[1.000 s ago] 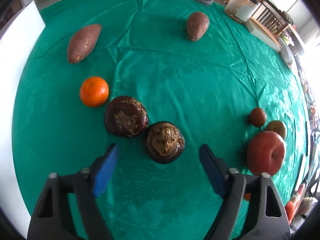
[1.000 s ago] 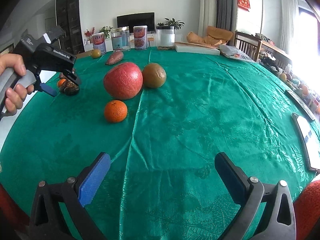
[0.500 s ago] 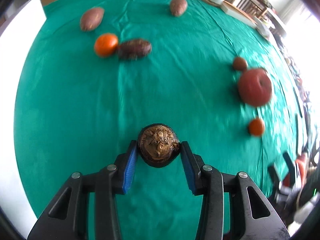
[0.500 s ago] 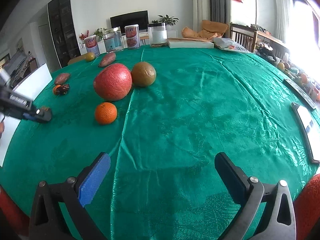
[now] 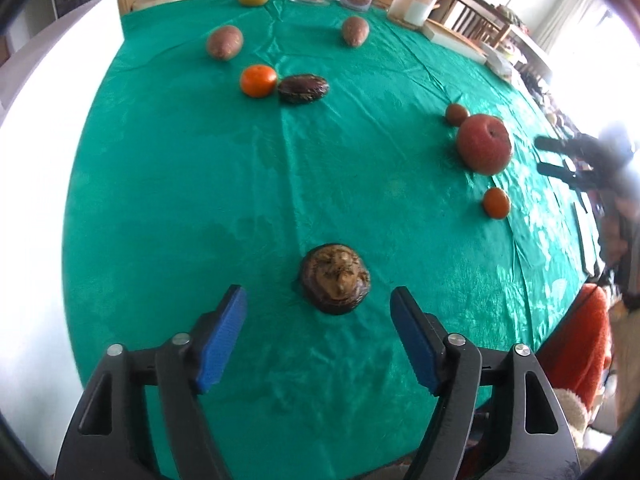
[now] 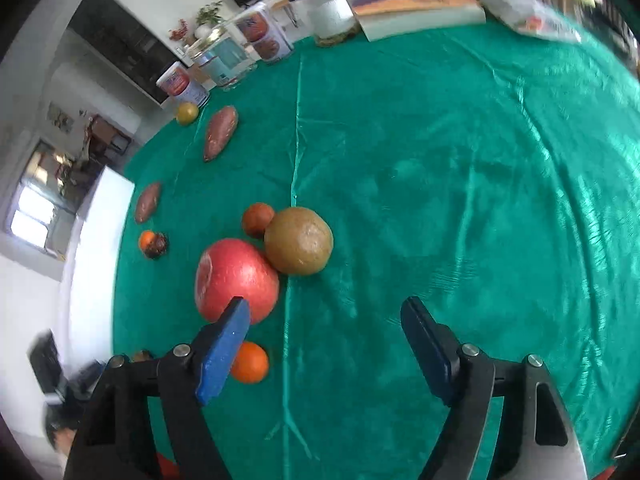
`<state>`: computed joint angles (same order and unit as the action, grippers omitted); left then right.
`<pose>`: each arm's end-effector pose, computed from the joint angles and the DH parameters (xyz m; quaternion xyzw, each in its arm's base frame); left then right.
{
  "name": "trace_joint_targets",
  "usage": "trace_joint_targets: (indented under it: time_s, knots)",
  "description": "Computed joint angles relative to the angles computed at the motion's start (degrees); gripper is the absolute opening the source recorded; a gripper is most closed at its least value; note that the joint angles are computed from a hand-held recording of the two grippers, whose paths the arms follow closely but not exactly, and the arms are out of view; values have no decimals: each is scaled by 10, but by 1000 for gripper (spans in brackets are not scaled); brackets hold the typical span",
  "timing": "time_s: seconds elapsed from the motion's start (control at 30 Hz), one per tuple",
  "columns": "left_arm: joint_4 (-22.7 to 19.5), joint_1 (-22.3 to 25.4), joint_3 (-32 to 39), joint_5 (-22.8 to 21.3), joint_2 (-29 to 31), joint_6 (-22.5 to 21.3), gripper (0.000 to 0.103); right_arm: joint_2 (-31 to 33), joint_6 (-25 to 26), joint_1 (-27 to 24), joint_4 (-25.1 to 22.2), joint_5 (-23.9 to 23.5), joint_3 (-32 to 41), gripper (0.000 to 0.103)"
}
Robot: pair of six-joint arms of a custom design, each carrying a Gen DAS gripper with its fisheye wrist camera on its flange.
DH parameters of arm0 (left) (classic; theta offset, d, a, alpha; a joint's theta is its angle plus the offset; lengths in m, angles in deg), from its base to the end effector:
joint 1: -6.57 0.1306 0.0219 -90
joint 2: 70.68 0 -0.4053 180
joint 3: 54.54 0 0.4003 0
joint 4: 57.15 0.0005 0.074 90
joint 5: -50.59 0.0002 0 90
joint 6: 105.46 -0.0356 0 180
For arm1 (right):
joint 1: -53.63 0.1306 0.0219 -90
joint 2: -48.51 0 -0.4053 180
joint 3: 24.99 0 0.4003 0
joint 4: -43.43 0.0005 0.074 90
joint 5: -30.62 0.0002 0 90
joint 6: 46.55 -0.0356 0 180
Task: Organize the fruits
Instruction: 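Grasp the brown round fruit with the right gripper while left gripper re-approaches dark fruit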
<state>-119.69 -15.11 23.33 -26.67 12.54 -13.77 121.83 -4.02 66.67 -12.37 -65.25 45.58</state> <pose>0.3810 -0.1605 0.3949 0.1902 0.9569 -0.1452 0.1646 0.3523 0.0848 0.4062 0.2713 0.9224 0.1789 0.2090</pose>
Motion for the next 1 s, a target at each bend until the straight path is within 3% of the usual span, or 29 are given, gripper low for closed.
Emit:
trace_joint_targets:
  time_s: [0.03,0.13,0.23,0.33,0.4,0.53,0.57,0.6,0.67,0.77,0.8,1.0]
  knots:
    - [-2,5,-2,2,-5,-2,77,32,-20,-24,2,-43,21,78]
    - [-5,14,-3,2,-13,-4,78,88,-13,-21,-27,-36,63,78]
    - [-5,13,-3,0,-14,5,78,109,-32,-21,-18,-43,71,75]
    - [-7,18,-10,0,-22,5,78,128,-42,-19,-5,-46,76,48]
    - [-6,20,-15,-2,-26,7,78,124,-44,-21,5,-49,68,47]
    - [-4,24,-29,-1,-43,5,78,63,-44,-36,44,-77,8,47]
    - [-3,24,-33,3,-47,6,79,7,-72,-49,74,-129,-47,47]
    - [-1,24,-36,7,-49,8,79,-18,-87,-55,87,-149,-74,47]
    - [5,19,-40,11,-49,10,80,-39,-95,-60,90,-159,-97,48]
    - [13,4,-39,11,-42,10,80,-93,-138,-82,164,-206,-168,47]
    - [13,-4,-37,6,-40,12,80,-113,-148,-86,180,-198,-182,48]
    - [13,-19,-41,1,-51,13,81,-117,-129,-78,168,-162,-174,49]
